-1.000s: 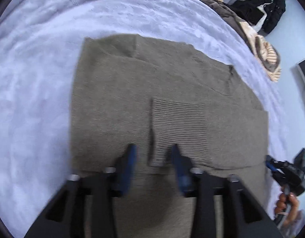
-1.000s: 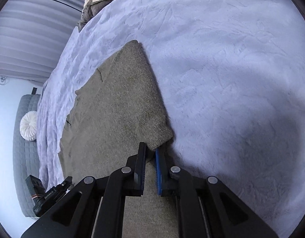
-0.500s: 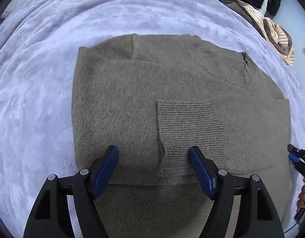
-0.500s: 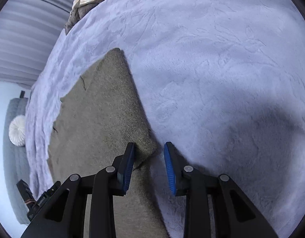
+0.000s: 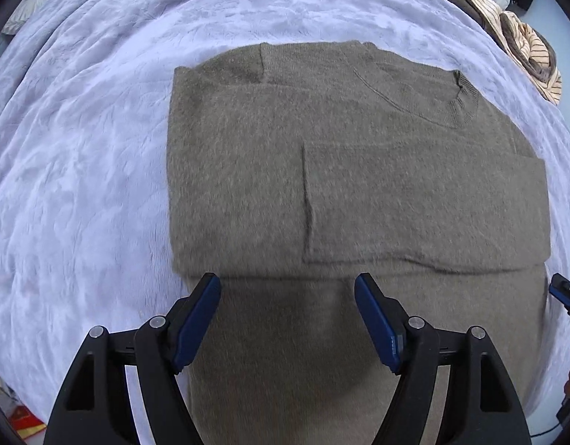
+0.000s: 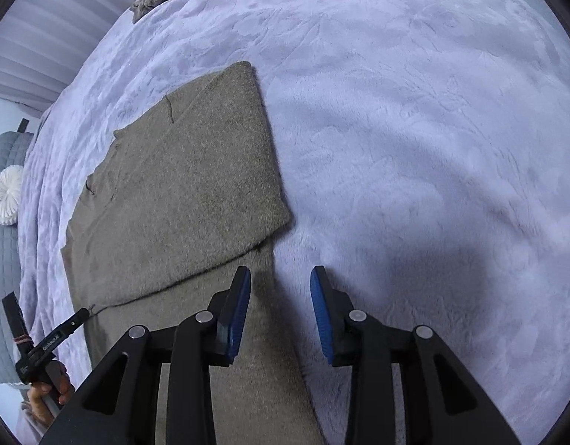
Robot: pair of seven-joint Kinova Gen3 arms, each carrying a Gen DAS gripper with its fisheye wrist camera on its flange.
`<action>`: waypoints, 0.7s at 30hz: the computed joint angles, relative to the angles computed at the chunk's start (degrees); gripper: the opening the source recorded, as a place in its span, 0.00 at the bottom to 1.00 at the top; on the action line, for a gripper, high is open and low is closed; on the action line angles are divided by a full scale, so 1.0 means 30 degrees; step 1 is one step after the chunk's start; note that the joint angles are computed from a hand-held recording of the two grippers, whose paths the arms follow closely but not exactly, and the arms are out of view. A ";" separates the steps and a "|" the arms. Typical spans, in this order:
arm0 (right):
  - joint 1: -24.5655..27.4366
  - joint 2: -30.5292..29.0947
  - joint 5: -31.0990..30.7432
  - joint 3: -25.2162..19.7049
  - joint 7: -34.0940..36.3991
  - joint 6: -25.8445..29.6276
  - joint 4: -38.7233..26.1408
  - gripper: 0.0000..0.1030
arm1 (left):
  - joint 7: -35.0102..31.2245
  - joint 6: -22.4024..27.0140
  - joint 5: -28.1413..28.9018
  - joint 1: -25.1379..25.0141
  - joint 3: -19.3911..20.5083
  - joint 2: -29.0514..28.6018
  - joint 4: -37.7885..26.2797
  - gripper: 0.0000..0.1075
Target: Fold small clothes
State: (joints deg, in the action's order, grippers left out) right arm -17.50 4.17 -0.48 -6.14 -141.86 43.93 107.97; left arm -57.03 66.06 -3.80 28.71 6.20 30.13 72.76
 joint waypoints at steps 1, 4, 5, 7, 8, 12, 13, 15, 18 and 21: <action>-0.0009 -0.0008 -0.0241 -0.0067 0.0196 0.0177 -0.0065 0.37 | 0.0064 0.0235 0.0036 0.0040 0.0023 -0.0159 0.0058 0.70; -0.0160 0.0007 -0.0839 -0.0274 0.0689 0.0820 -0.0366 0.38 | 0.0367 0.0924 0.0024 0.0275 0.0110 -0.0598 0.0092 0.70; -0.0226 0.0026 -0.1069 -0.0346 0.0857 0.1033 -0.0486 0.40 | 0.0462 0.1126 0.0043 0.0329 0.0148 -0.0690 0.0055 0.70; -0.0298 0.0056 -0.1474 -0.0401 0.1111 0.1298 -0.0653 0.42 | 0.0693 0.1501 0.0128 0.0446 0.0235 -0.0890 0.0029 0.70; -0.0307 0.0061 -0.1808 -0.0430 0.1287 0.1455 -0.0745 0.43 | 0.0755 0.1822 0.0166 0.0486 0.0290 -0.0924 -0.0140 0.70; -0.0458 0.0150 -0.2402 -0.0519 0.1753 0.2181 -0.1305 0.43 | 0.1075 0.2826 0.0172 0.0768 0.0443 -0.1296 -0.0362 0.70; -0.0502 0.0156 -0.2530 -0.0552 0.1907 0.2378 -0.1441 0.43 | 0.1090 0.3089 0.0169 0.0825 0.0493 -0.1356 -0.0459 0.70; -0.0649 0.0236 -0.2684 -0.0629 0.2062 0.2838 -0.1808 0.44 | 0.1069 0.3674 0.0139 0.0991 0.0603 -0.1387 -0.0789 0.70; -0.0871 0.0179 -0.2735 -0.0727 0.2284 0.3436 -0.2185 0.44 | 0.1332 0.4640 0.0078 0.1395 0.0687 -0.1391 -0.1296 0.70; -0.1124 -0.0044 -0.2766 -0.0858 0.2420 0.3776 -0.2436 0.44 | 0.1525 0.5387 0.0186 0.1703 0.0816 -0.1389 -0.1643 0.70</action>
